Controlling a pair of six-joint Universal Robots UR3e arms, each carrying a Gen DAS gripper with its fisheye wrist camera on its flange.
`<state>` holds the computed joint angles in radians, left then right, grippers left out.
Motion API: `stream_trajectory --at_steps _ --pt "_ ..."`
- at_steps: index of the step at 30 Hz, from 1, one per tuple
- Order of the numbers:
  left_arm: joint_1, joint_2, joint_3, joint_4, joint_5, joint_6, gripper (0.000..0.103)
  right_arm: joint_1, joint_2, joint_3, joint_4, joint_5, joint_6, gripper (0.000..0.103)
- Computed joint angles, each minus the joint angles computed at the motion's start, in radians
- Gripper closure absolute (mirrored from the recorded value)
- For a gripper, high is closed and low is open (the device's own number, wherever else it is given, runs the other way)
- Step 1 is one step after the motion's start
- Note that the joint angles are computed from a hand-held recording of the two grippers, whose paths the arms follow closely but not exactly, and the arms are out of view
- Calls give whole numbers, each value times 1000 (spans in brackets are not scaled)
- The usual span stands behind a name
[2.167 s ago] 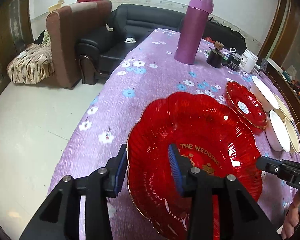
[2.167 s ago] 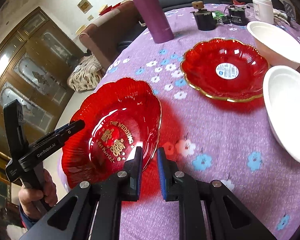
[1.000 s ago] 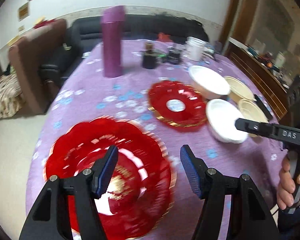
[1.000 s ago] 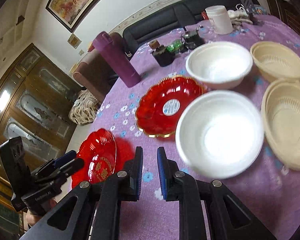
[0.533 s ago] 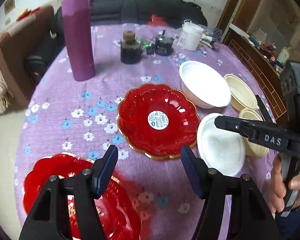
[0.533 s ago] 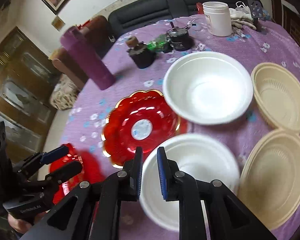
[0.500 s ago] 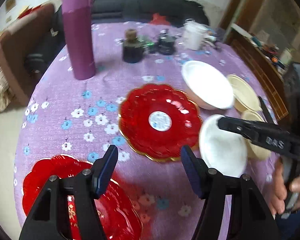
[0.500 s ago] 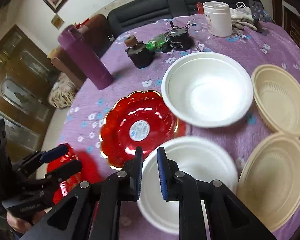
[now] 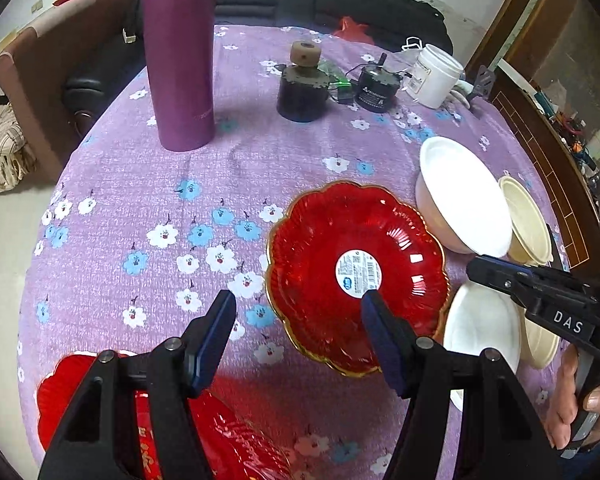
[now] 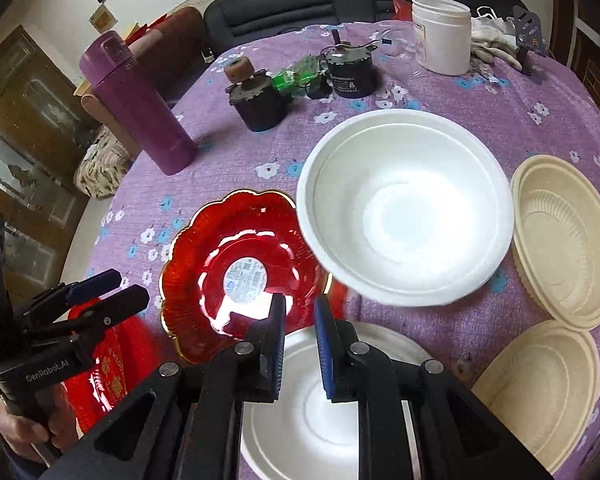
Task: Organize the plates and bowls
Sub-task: 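Grasp the rim of the smaller stickered red plate with the left tool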
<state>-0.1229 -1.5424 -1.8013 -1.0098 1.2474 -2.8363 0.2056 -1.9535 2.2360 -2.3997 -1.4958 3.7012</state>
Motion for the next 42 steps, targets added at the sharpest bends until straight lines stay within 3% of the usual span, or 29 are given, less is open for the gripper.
stream_trajectory --at_steps 18,20,25,31,42 --pt "-19 -152 66 30 17 -21 40 -80 70 16 -11 50 -83 87" --pt "-27 -170 76 38 30 -27 43 -83 86 16 -22 55 -87 87" --pt "-51 -230 115 51 85 -17 74 -60 153 -6 -46 39 -83 87" --pt "-60 -292 160 29 95 -14 82 -23 224 -45 -68 1 -77 87" --pt "-65 -275 123 91 115 -22 82 -9 231 -33 -112 -6 -30 88"
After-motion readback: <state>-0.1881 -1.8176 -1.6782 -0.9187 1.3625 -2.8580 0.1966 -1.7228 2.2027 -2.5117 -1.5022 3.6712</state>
